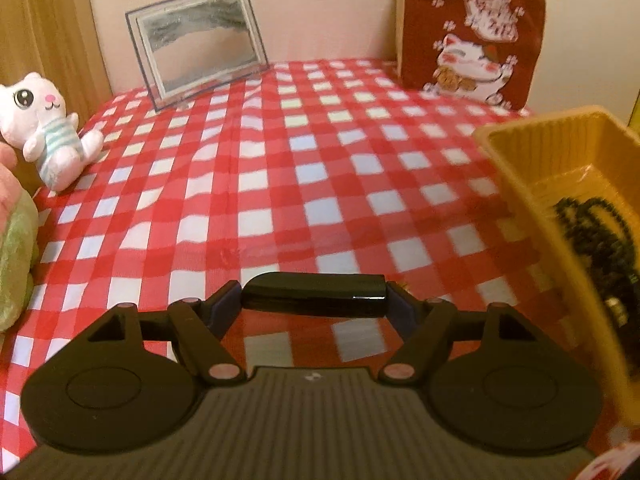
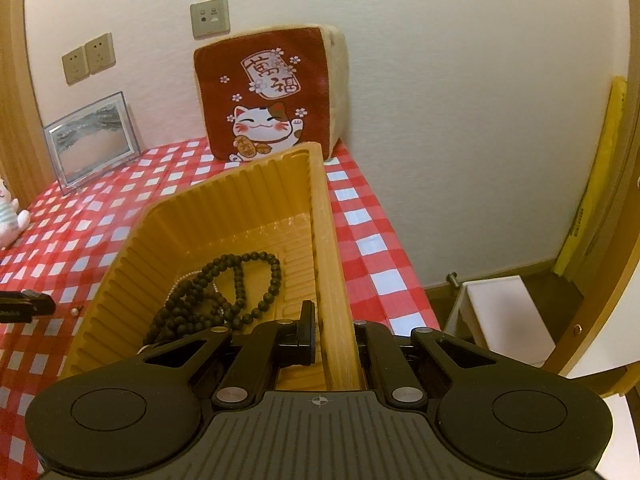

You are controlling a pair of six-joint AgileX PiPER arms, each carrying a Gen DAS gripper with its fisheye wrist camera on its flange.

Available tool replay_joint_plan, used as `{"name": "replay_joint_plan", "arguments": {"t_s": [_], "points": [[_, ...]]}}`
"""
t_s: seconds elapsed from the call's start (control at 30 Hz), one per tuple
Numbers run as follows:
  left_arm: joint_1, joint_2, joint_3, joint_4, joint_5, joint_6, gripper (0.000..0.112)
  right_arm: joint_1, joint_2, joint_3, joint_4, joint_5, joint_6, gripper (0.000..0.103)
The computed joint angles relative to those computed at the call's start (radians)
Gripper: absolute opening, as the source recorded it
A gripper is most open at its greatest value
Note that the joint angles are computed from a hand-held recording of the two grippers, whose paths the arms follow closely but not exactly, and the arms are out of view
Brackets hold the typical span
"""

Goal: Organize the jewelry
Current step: 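Carry the black case into the orange tray and open the left tool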

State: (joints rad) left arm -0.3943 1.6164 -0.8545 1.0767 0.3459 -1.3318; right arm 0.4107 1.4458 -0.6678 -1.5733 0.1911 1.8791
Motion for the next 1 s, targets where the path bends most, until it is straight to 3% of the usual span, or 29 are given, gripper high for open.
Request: {"name": "replay_joint_plan", "arguments": {"t_s": [0.27, 0.57, 0.83, 1.0], "points": [[-0.090, -0.089, -0.044, -0.126, 0.003, 0.116, 0.075, 0.006, -0.015, 0.009, -0.031, 0.004, 0.025, 0.005], [-0.220, -0.067, -0.147, -0.423, -0.084, 0.399, 0.075, 0.014, -0.024, 0.003, 0.008, 0.009, -0.019, 0.005], [-0.275, 0.054, -0.257, -0.927, -0.142, 0.930, 0.075, 0.015, -0.025, -0.006, 0.035, 0.007, -0.056, 0.005], [-0.290, 0.121, -0.308, -1.073, -0.131, 1.082, 0.075, 0.023, -0.031, -0.004, 0.048, 0.014, -0.070, 0.005]]}}
